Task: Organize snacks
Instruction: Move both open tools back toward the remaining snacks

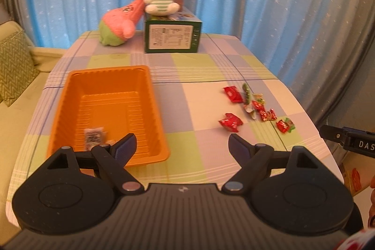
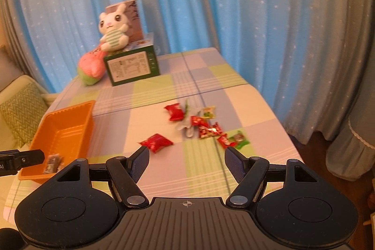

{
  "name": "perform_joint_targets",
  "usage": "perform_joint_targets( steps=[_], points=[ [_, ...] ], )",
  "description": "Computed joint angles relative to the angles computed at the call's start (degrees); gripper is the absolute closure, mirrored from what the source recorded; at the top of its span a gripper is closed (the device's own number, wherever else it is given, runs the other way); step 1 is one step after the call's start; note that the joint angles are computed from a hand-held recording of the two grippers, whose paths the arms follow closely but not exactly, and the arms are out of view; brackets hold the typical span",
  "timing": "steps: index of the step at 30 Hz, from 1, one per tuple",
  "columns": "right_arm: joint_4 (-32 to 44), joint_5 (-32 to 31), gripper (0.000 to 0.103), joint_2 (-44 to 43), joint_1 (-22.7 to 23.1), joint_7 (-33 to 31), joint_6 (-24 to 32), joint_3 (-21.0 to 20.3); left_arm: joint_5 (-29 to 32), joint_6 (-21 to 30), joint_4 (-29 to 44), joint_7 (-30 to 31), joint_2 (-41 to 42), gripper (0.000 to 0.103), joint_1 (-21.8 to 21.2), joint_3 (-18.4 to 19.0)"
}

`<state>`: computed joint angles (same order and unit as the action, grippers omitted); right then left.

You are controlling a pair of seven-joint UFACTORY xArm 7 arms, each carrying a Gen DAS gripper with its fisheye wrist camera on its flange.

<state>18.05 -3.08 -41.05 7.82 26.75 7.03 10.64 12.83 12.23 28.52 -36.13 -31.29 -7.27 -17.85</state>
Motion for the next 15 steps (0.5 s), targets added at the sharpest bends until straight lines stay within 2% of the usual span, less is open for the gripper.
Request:
perform_joint_targets(
  steps=[10,15],
  points=[
    [-1.25,-0.05,0.032,1.44,-2.89,-1.49,-1.28,-2.63,3.62,-3.78,6.56,-0.52,10.51,0.019,0.38,-2.74],
    [-1.25,0.61,0.032,4.07,-3.59,-3.29,-3.54,-4.57,7.46,-5.73,10.52,-2.7,16.67,0.019,1.16,-4.06]
  ],
)
